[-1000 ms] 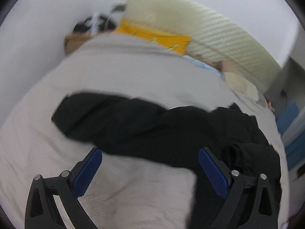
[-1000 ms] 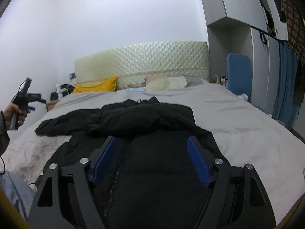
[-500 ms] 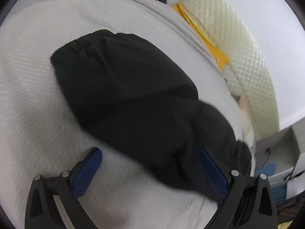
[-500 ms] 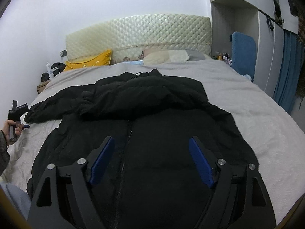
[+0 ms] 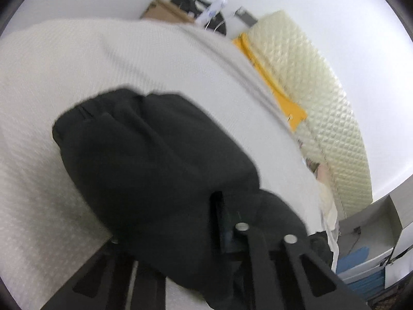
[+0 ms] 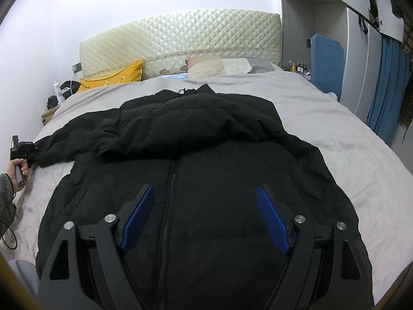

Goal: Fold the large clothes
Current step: 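Grasp the cuff of the other sleeve with the left tool, then lift the sleeve and fold it across the jacket body toward the right tool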

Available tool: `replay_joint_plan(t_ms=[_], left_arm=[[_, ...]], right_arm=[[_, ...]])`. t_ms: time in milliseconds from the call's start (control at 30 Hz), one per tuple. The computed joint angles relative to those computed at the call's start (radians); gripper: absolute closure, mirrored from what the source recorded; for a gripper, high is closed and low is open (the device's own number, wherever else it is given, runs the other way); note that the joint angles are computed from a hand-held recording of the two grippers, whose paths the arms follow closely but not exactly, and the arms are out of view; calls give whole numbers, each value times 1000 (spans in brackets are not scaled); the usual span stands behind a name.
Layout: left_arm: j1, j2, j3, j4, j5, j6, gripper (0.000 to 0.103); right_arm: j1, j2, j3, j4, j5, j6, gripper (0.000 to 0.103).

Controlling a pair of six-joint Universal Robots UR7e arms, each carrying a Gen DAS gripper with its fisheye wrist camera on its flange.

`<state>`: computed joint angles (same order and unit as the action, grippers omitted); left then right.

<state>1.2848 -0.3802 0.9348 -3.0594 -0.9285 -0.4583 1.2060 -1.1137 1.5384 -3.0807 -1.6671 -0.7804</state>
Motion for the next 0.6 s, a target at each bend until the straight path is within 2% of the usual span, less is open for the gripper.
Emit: replay_joint_plan(t_ms=[233,300,400,500,600], left_arm=[[-80,-28,-9,26,106,68,96],[-112,-32,-23,44,139,104,96],[-148,-41,-49,92,156,135,97],[-186,-40,-63,73,169,178,97],[-229,-42,-55,73,201,216,97]], right_arm=[[-4,-36,43,-25,48,-36,22],[-9,-56,65,-18,92,-62,22],[-14,-81,91,-15,126,-89,22],[-21,-103,102,14,152,-91,22],[-25,-113,112,-1,149,-99,13]])
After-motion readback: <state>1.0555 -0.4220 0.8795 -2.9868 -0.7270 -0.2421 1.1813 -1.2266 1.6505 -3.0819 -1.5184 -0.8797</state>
